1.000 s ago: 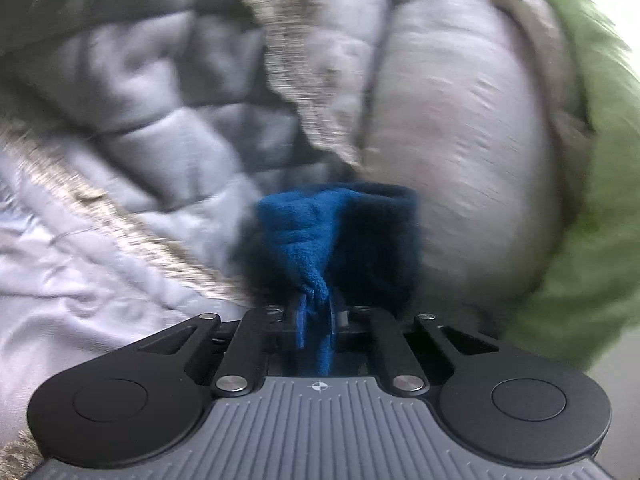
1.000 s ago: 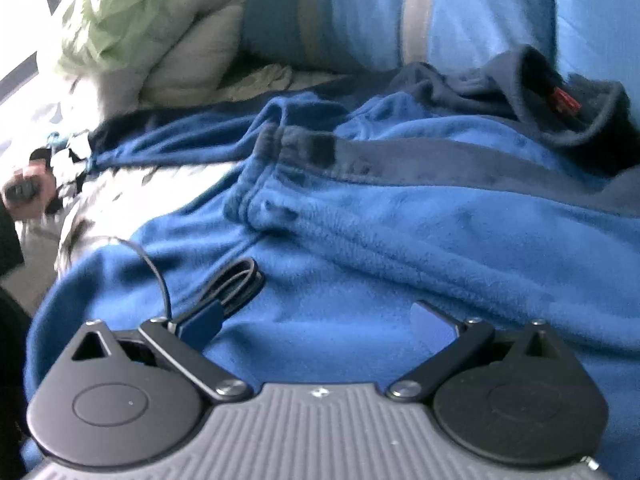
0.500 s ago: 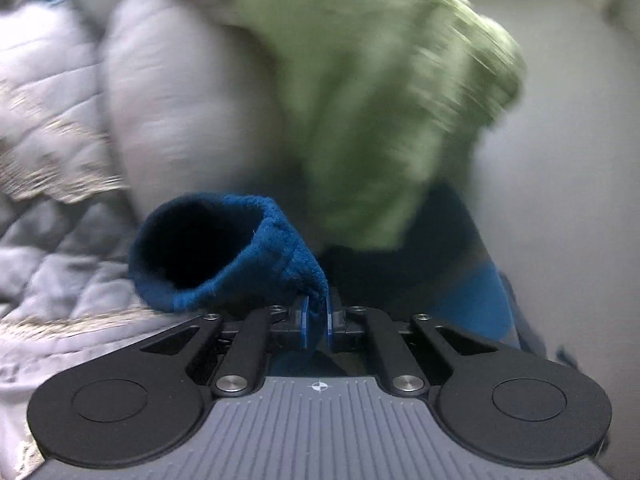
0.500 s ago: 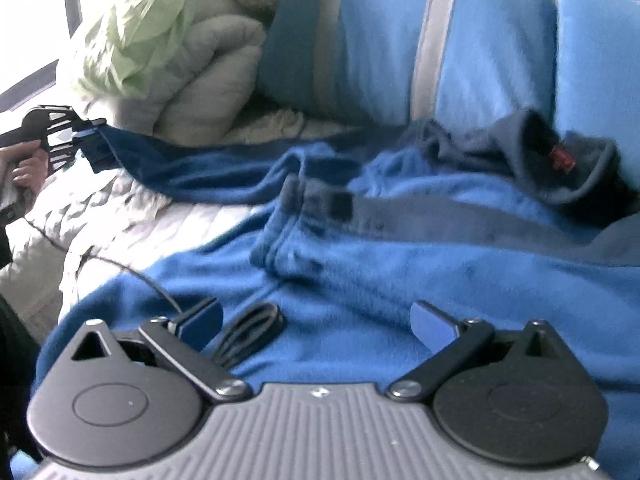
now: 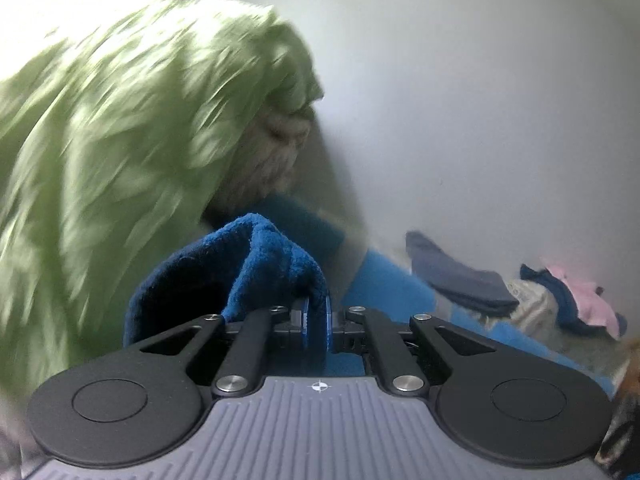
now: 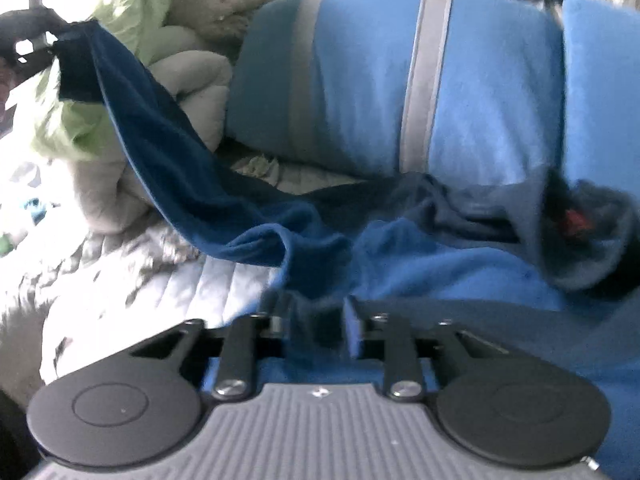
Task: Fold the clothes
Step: 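Lift the navy cuff with the left gripper and carry it over the jacket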
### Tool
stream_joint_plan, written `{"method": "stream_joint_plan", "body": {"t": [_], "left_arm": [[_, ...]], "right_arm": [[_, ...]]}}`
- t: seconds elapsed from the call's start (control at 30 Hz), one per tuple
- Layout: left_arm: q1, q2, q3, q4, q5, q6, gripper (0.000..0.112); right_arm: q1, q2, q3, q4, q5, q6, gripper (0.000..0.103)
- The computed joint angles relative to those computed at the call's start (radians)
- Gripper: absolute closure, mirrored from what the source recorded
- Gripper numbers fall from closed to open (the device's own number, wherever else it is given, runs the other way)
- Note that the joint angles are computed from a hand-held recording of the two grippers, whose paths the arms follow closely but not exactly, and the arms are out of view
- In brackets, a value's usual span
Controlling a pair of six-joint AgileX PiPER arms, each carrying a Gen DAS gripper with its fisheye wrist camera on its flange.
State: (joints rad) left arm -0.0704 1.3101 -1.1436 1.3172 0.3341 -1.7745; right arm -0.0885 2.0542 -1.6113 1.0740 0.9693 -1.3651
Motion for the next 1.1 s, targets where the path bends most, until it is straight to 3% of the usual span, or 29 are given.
{"method": "stream_joint_plan", "body": {"t": [0.13, 0.27, 0.47, 0.57, 0.67, 0.77, 0.83, 0.9, 1.0, 1.1], "left_arm": [[0.008, 0.11, -0.205, -0.139, 0.025, 0.201, 0.105], [-0.019, 0.198, -0.391, -0.278, 0.055, 0.382, 0.106], [-0.14, 0.362, -0.673, -0.493, 0.109, 0.735, 0.106], [-0.242, 0.437, -0.753, -0.491, 0.127, 0.812, 0.106], [-0.306, 0.514, -0.829, -0.511, 0.135, 0.856, 0.106], [-0.364, 0.601, -0.928, -0.471, 0.202, 0.831, 0.106], [-0.383, 0.64, -0.977, -0.51, 0.217, 0.86, 0.106], [-0.402, 0.678, -1.023, -0.536, 0.231, 0.891, 0.106], [-0.447, 0.726, -1.076, -0.562, 0.257, 0.907, 0.106], [-0.499, 0.782, -1.132, -0.588, 0.289, 0.92, 0.106]], "right_arm": [[0.101, 0.123, -0.159, -0.039, -0.058, 0.141, 0.091], [0.184, 0.245, -0.32, -0.15, -0.065, 0.309, 0.097], [0.276, 0.292, -0.346, -0.253, -0.144, 0.399, 0.1], [0.295, 0.313, -0.375, -0.304, -0.157, 0.45, 0.1], [0.289, 0.343, -0.431, -0.323, -0.118, 0.508, 0.089], [0.273, 0.359, -0.507, -0.368, -0.044, 0.627, 0.076], [0.236, 0.299, -0.451, -0.346, -0.037, 0.635, 0.034], [0.183, 0.215, -0.363, -0.306, -0.045, 0.602, 0.013], [0.074, 0.085, -0.252, -0.287, -0.047, 0.499, 0.0], [-0.064, -0.009, -0.178, -0.289, -0.063, 0.408, 0.0]]}}
